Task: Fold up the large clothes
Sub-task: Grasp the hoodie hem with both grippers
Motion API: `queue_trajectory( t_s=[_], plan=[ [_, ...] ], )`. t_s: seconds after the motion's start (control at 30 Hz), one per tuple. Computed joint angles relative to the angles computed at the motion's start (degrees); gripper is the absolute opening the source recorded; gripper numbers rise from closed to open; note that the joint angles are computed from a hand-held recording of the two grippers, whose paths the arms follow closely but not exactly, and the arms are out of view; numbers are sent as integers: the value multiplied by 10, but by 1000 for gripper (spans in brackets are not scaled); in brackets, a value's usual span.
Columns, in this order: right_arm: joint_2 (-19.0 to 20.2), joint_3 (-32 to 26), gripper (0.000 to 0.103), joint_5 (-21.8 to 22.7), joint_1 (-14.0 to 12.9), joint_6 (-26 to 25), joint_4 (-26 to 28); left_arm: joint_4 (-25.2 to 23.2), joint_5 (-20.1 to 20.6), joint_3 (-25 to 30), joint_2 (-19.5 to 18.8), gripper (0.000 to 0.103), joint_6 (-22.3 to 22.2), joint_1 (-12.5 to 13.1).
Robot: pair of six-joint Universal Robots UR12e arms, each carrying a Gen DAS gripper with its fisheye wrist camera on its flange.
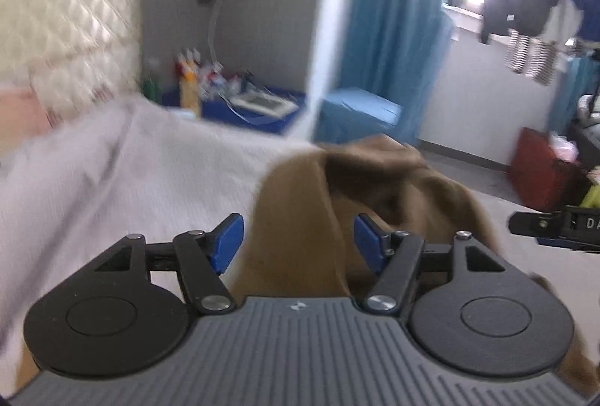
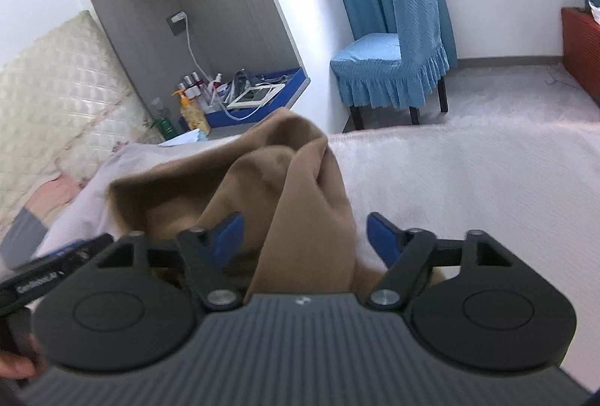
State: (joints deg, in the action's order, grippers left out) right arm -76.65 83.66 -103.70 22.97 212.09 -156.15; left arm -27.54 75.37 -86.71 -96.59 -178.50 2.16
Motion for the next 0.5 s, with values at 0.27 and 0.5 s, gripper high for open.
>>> queue_trajectory(
  t_s=[0.27, 0.5],
  plan=[
    [54, -59, 67, 60, -35, -25, 26, -63, -87, 121, -92, 69, 19, 5],
    [65, -79, 31, 118, -50, 1, 71, -128, -44, 169, -130, 29, 74, -13]
  ],
)
